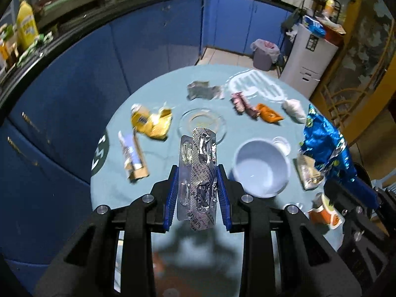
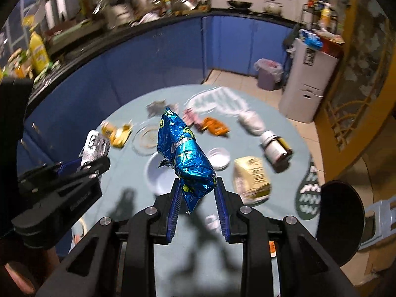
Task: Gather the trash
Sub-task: 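Carry the blue wrapper and blister pack over the black trash bin with both tools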
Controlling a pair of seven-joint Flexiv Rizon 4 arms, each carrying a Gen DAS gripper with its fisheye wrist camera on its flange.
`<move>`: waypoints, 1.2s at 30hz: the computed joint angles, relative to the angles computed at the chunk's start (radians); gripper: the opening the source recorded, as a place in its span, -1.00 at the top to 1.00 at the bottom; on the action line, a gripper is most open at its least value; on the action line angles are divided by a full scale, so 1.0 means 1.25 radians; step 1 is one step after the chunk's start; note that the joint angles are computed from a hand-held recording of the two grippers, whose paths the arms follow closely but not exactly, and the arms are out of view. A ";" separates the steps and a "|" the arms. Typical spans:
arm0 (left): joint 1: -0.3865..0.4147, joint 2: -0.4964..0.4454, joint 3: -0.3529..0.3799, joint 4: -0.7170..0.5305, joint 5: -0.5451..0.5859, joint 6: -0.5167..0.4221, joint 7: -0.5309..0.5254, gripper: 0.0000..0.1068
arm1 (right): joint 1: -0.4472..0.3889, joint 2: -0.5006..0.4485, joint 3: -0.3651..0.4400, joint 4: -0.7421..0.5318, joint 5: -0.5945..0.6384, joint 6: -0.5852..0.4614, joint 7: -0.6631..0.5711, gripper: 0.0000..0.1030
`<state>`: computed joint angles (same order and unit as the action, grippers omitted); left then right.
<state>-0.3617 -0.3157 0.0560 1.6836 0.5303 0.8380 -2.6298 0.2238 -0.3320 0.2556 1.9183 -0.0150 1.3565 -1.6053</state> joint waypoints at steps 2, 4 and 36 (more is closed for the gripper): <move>-0.007 -0.022 -0.006 -0.039 0.006 -0.018 0.013 0.42 | -0.013 -0.002 -0.003 -0.007 0.013 0.010 0.001 0.48; -0.018 -0.045 -0.008 -0.077 0.013 -0.032 0.025 0.42 | -0.019 -0.005 -0.007 -0.011 0.017 0.019 0.006 0.48; -0.166 -0.596 0.025 -0.942 -0.187 -0.168 0.399 0.33 | -0.148 -0.111 -0.191 -0.111 -0.108 0.045 0.308 0.47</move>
<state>-0.5695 -1.0608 0.0871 0.5057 0.2966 0.6280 -2.1306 0.0387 -0.4712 0.0164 1.7799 -0.1498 1.4122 -1.2204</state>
